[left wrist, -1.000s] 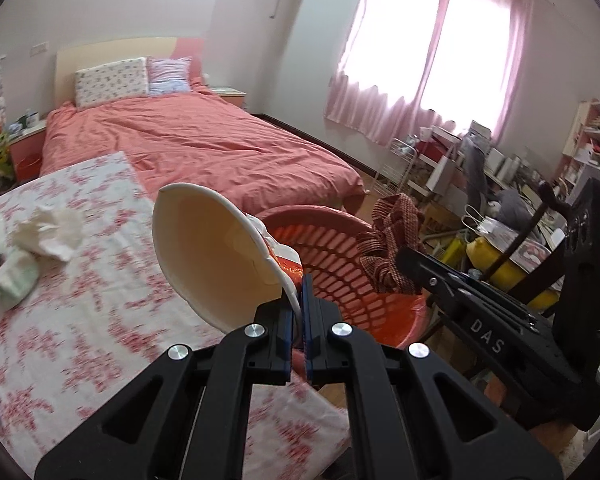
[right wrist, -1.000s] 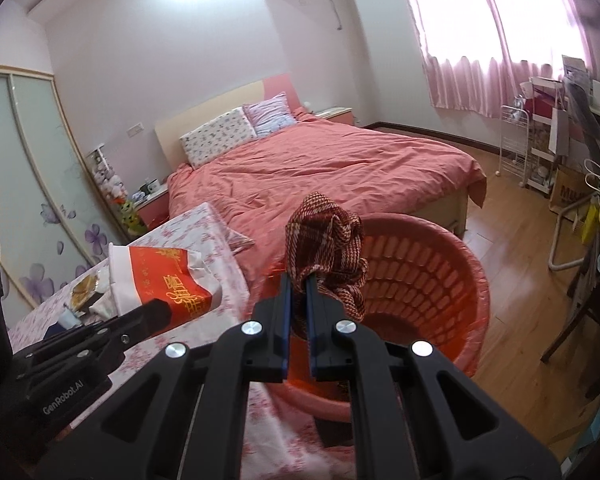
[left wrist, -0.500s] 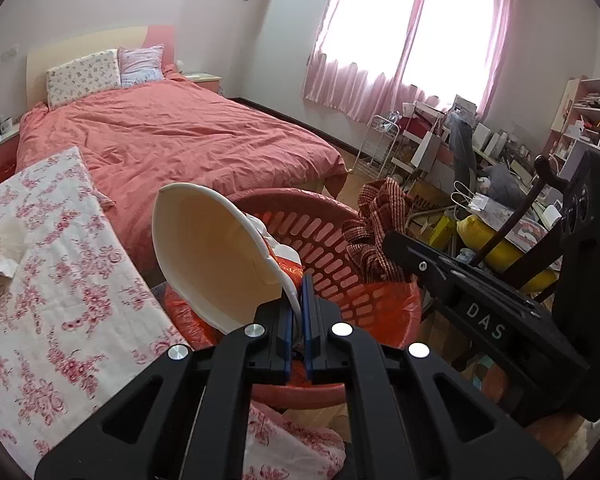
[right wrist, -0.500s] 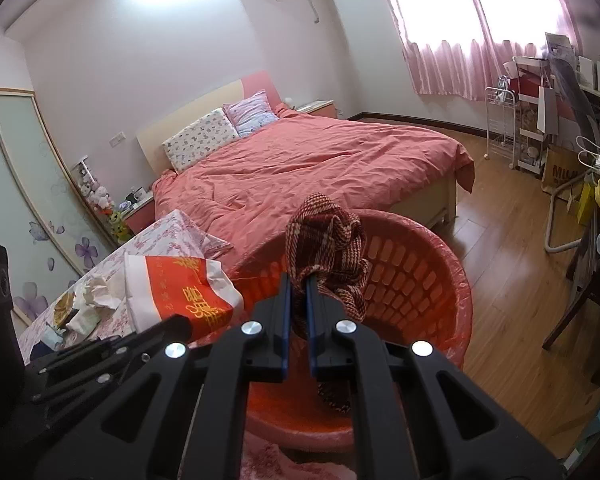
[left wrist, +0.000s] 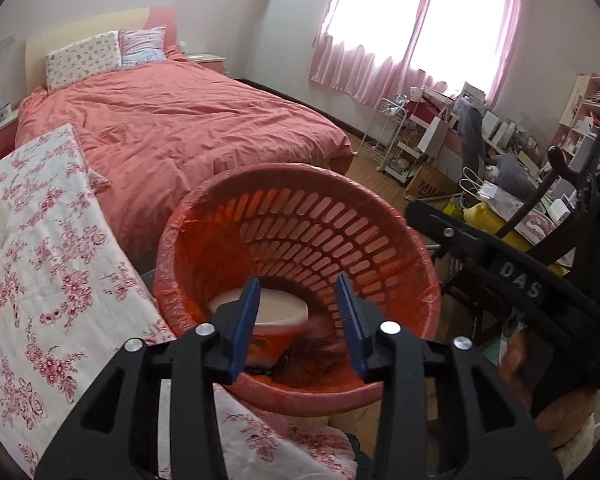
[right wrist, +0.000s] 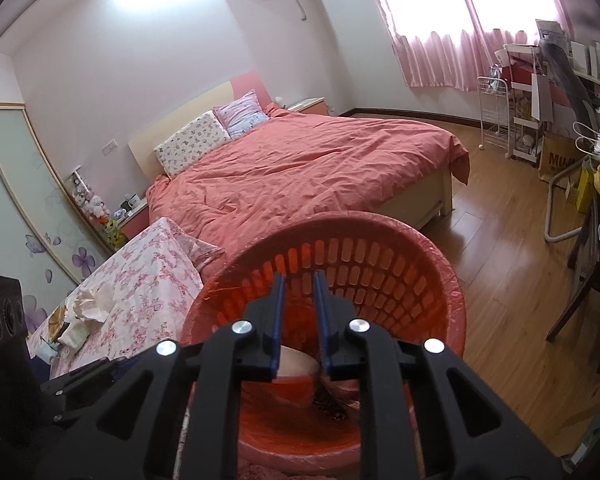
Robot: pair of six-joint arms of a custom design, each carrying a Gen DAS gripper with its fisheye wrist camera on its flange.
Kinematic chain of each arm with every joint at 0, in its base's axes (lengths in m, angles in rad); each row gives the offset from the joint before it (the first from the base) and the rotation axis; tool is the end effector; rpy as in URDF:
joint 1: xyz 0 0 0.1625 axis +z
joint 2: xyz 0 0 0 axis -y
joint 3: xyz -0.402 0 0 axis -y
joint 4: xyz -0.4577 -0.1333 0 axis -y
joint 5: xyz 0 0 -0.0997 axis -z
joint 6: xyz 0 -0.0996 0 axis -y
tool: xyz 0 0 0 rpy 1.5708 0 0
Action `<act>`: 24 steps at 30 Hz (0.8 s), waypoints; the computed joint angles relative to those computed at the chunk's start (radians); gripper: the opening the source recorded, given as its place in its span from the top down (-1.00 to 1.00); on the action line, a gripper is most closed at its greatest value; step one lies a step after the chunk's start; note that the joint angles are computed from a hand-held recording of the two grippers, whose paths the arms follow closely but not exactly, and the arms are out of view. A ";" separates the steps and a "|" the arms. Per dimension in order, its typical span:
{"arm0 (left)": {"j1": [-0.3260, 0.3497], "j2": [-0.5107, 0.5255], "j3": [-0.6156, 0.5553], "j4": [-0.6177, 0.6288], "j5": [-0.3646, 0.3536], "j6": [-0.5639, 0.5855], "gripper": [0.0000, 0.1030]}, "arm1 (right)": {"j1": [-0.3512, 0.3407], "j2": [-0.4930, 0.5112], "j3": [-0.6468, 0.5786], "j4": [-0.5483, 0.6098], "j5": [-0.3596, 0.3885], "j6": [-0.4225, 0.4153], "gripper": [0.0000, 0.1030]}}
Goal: Collect trash
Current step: 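Carry the plaid cloth and cup over the orange basket and release both, then move both open tools back toward the items on the bed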
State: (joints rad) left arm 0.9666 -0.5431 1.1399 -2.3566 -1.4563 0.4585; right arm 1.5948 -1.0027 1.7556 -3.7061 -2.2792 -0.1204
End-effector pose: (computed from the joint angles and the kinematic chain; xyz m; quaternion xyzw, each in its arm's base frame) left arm -0.3577 -0.7729 0.0346 0.4990 0.8596 -0.0981 0.0500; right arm 0.0839 -0.6414 0.2722 -0.1684 -0.7367 0.5843 0.2957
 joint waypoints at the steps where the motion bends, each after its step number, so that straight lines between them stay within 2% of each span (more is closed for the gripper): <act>1: -0.001 0.001 -0.002 -0.001 0.008 -0.003 0.21 | 0.000 -0.003 0.003 -0.003 -0.003 0.002 0.62; 6: 0.007 -0.009 -0.001 -0.016 0.047 -0.033 0.21 | 0.001 -0.013 0.022 -0.013 -0.024 0.013 0.60; 9: 0.015 -0.028 0.013 -0.037 0.071 -0.040 0.19 | 0.011 -0.012 0.024 -0.019 -0.041 0.002 0.45; 10: 0.018 -0.036 0.021 -0.048 0.081 -0.037 0.10 | 0.016 -0.009 0.022 -0.022 -0.047 -0.005 0.41; 16: 0.037 -0.108 0.097 -0.139 0.183 -0.023 -0.05 | 0.051 0.020 0.002 -0.006 -0.061 -0.030 0.34; 24: 0.082 -0.187 0.149 -0.221 0.301 -0.033 -0.07 | 0.117 0.115 -0.090 0.075 -0.053 -0.069 0.24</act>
State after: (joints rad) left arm 1.0482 -0.7301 1.2889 -2.5776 -1.1554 0.4259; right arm 1.7120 -0.8872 1.6661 -3.6308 -2.3325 -0.1893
